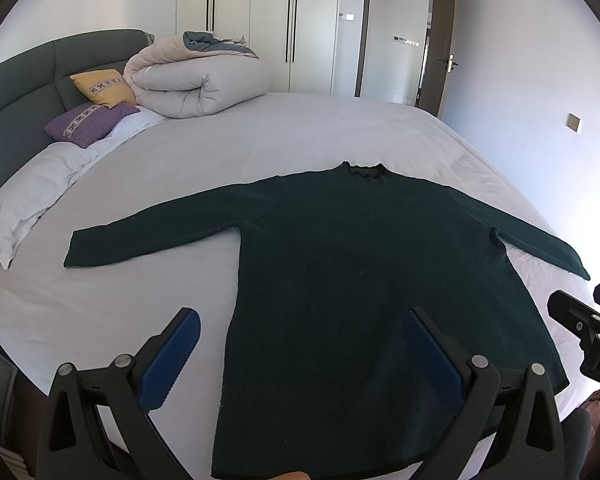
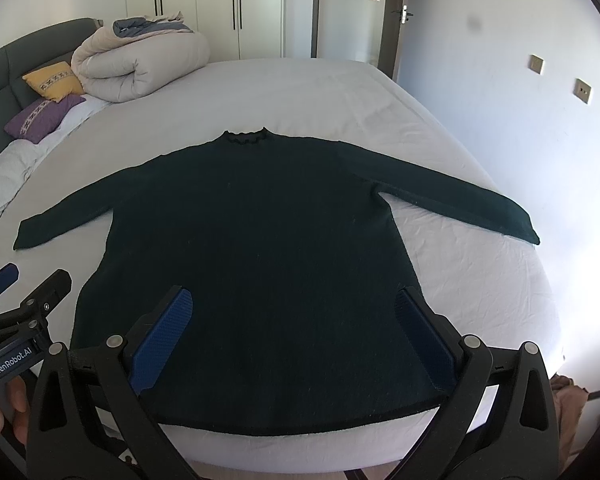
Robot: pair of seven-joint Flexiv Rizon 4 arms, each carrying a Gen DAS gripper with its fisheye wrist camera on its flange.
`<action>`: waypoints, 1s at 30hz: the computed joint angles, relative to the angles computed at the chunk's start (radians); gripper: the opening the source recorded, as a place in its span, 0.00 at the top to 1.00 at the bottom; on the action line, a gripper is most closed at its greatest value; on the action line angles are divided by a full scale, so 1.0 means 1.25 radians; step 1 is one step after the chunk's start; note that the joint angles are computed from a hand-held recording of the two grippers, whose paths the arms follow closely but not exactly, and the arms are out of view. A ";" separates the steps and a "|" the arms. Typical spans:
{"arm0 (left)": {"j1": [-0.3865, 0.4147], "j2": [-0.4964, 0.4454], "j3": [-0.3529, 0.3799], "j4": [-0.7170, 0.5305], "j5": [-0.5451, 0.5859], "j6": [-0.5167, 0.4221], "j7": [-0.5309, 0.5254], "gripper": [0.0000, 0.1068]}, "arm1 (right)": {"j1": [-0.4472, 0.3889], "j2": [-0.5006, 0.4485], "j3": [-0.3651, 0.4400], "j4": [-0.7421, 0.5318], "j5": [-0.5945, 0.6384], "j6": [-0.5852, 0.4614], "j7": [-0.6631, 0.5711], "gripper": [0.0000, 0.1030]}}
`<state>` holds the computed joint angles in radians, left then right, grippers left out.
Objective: Fold small clothes
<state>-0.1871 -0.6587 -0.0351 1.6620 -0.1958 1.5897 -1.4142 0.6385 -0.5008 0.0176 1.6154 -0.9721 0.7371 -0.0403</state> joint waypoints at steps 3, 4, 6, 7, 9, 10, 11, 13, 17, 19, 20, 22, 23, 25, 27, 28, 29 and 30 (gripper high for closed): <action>0.001 -0.002 0.000 -0.005 -0.001 -0.007 0.001 0.04 | 0.001 -0.002 0.001 -0.001 0.002 -0.001 -0.002 0.00; 0.000 -0.002 0.000 -0.005 0.000 -0.007 0.000 0.04 | 0.001 -0.002 0.001 -0.001 0.001 -0.001 -0.001 0.00; 0.002 -0.002 -0.003 -0.005 0.000 -0.008 0.001 0.04 | 0.001 -0.003 0.001 -0.002 0.002 -0.001 -0.002 0.00; 0.002 -0.002 -0.003 -0.004 0.000 -0.008 0.000 0.04 | -0.001 -0.003 0.002 -0.002 0.005 0.002 -0.003 0.00; 0.002 -0.002 -0.002 -0.004 0.000 -0.007 0.000 0.04 | 0.000 -0.003 0.001 -0.002 0.006 0.002 -0.003 0.00; 0.003 -0.002 -0.003 -0.002 0.000 -0.006 0.000 0.04 | 0.000 -0.003 0.001 -0.002 0.006 0.002 -0.003 0.00; 0.003 -0.002 -0.004 -0.003 0.000 -0.006 0.000 0.04 | 0.000 -0.003 0.001 -0.002 0.006 0.003 -0.003 0.00; 0.002 -0.002 -0.003 -0.003 0.000 -0.006 -0.001 0.04 | 0.000 -0.003 0.000 -0.001 0.006 0.003 -0.003 0.00; 0.003 -0.003 -0.004 -0.003 0.000 -0.006 -0.001 0.04 | 0.001 -0.005 0.001 -0.002 0.007 0.003 -0.003 0.00; 0.004 -0.003 -0.005 -0.003 0.000 -0.007 0.000 0.04 | 0.002 -0.007 0.000 -0.002 0.007 0.005 -0.002 0.00; 0.004 -0.003 -0.006 -0.002 0.001 -0.006 0.001 0.04 | 0.002 -0.007 0.000 -0.001 0.007 0.005 -0.001 0.00; 0.004 -0.004 -0.006 -0.002 0.000 -0.005 0.000 0.04 | 0.003 -0.007 0.000 -0.002 0.007 0.005 -0.001 0.00; 0.004 -0.004 -0.006 -0.002 0.000 -0.005 0.000 0.04 | 0.003 -0.007 -0.001 -0.002 0.007 0.005 -0.001 0.00; 0.004 -0.004 -0.007 -0.003 0.000 -0.006 0.000 0.04 | 0.003 -0.006 -0.001 -0.001 0.006 0.005 -0.002 0.00; 0.003 -0.004 -0.005 -0.003 0.000 -0.005 0.000 0.04 | 0.003 -0.007 -0.001 -0.001 0.007 0.005 -0.002 0.00; 0.003 -0.005 -0.006 -0.003 0.000 -0.005 0.000 0.04 | 0.002 -0.006 -0.001 -0.001 0.008 0.006 -0.003 0.00; 0.003 -0.005 -0.005 -0.004 0.000 -0.007 0.000 0.04 | 0.003 -0.007 -0.001 -0.001 0.008 0.005 -0.002 0.00; 0.002 -0.004 -0.004 -0.004 0.000 -0.008 0.000 0.04 | 0.003 -0.008 0.000 -0.003 0.008 0.005 -0.002 0.00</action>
<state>-0.1846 -0.6639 -0.0399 1.6568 -0.1960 1.5794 -1.4146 0.6428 -0.5107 0.0171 1.6118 -0.9620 0.7428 -0.0433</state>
